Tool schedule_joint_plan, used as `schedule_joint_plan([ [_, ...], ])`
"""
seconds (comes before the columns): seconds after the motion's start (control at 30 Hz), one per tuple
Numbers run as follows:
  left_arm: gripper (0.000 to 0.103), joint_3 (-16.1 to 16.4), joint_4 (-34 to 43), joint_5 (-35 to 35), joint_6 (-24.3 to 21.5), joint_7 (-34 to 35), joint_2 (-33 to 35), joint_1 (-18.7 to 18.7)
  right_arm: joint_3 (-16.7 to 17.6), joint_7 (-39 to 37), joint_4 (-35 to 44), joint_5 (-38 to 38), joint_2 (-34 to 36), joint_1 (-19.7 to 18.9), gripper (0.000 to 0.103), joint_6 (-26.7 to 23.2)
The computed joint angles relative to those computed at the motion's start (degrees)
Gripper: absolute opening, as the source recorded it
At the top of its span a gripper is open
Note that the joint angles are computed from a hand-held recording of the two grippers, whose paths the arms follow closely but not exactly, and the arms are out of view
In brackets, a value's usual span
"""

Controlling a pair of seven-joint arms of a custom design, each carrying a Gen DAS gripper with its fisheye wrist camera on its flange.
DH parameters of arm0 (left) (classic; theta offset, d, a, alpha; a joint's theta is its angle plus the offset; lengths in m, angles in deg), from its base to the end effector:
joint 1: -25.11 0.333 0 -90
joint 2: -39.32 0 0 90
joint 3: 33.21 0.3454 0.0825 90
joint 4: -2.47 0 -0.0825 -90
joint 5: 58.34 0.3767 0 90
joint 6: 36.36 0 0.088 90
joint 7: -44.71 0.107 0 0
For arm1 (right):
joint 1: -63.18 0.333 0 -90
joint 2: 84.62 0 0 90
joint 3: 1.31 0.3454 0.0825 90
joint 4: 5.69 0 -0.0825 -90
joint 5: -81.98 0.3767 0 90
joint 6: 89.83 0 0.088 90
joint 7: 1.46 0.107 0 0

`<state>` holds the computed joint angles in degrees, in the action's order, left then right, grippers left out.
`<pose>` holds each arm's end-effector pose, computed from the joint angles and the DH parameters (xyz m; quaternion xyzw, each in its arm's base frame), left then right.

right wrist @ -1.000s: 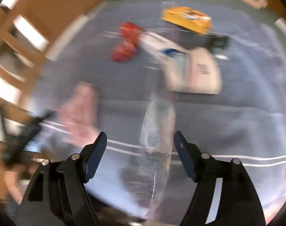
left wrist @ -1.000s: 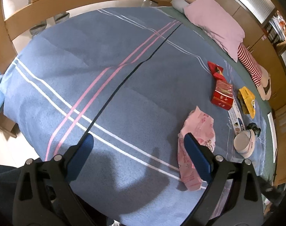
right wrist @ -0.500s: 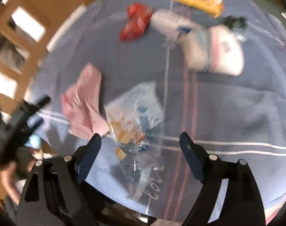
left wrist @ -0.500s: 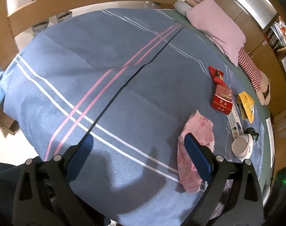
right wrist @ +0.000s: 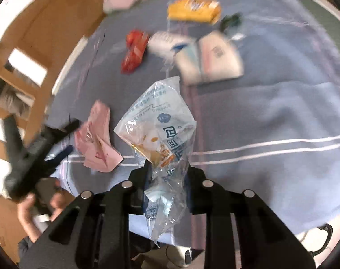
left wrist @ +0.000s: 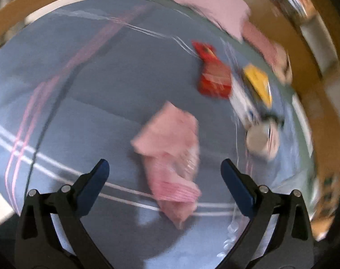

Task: Collect trash
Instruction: 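Carry the pink packet and clear bag to the wastebasket and open both grippers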

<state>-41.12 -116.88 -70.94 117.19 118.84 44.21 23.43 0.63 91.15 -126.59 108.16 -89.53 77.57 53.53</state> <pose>0.5912 -0.0910 0.4759 -0.7721 0.5785 -0.2541 0.0685 0.5328 0.1535 0.5381 -0.6554 0.6981 0.0067 0.2882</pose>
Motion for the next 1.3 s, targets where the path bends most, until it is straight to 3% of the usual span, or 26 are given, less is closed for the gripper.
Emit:
schedule_joint_plan([
  [0.03, 0.099, 0.5, 1.1, 7.0, -1.6, -2.9, 0.8, -1.1, -0.6, -1.6, -1.6, 1.5, -1.5, -0.3, 0.026, 0.3],
  [0.1, 0.083, 2.0, 3.2, 18.2, -5.2, -7.7, 2.5, -3.6, -1.0, -2.4, -5.5, 3.2, -5.8, -0.2, 0.026, 1.7],
  [0.13, 0.061, 1.1, 4.1, 18.7, -6.7, -7.5, 3.3, -3.0, -1.0, -2.2, -7.3, 3.2, -7.8, -0.2, 0.026, 2.7],
  [0.17, 0.052, 0.6, 4.3, 16.6, -7.3, -5.9, 3.7, -2.4, -1.2, -2.1, -8.4, 3.3, -8.7, 0.0, 0.026, 3.4],
  [0.23, 0.044, 1.2, 2.5, 19.2, -4.9, -8.3, 2.6, -2.7, -1.3, -1.3, -11.0, 3.2, -10.9, 0.4, 0.026, 5.5],
  [0.33, 0.039, 2.3, -0.6, 27.2, -1.4, -14.4, -0.3, -3.4, -0.8, 1.8, -14.1, 0.4, -13.8, 0.3, 0.026, 7.0],
  [0.43, 0.037, 2.4, -5.8, 33.6, 3.2, -19.5, -5.8, -2.3, 1.1, 8.0, -17.8, -7.4, -18.7, -2.6, 0.026, 8.2],
  [0.57, 0.037, -0.4, -11.8, 42.7, 7.2, -28.1, -14.4, 0.9, 1.6, 13.1, -21.7, -12.3, -22.9, -3.7, 0.026, 10.4],
  [0.73, 0.037, -3.3, -16.4, 39.4, 10.1, -24.6, -22.3, 1.5, -1.6, 14.9, -29.3, -10.3, -29.8, 0.0, 0.026, 18.1],
  [0.87, 0.037, -5.7, -19.0, 38.2, 10.4, -22.6, -26.9, 2.0, -1.3, 15.6, -30.9, -12.4, -32.6, -0.4, 0.026, 18.3],
  [1.0, 0.037, -3.3, -21.1, 30.0, 9.4, -16.1, -30.1, -3.8, -0.1, 16.9, -31.9, -15.2, -36.2, -1.8, 0.026, 17.0],
  [1.13, 0.037, -4.2, -23.4, 26.1, 9.2, -12.1, -33.3, -5.5, -0.3, 17.8, -33.6, -16.5, -41.1, -2.3, 0.026, 15.3],
  [1.23, 0.037, -4.1, -24.8, 23.6, 9.5, -8.7, -35.3, -7.5, -0.3, 18.0, -34.2, -18.1, -45.0, -3.4, 0.026, 11.3],
  [1.3, 0.038, -3.1, -25.5, 21.4, 9.8, -5.8, -36.0, -9.8, -0.8, 17.6, -34.0, -19.0, -46.8, -3.6, 0.026, 5.9],
])
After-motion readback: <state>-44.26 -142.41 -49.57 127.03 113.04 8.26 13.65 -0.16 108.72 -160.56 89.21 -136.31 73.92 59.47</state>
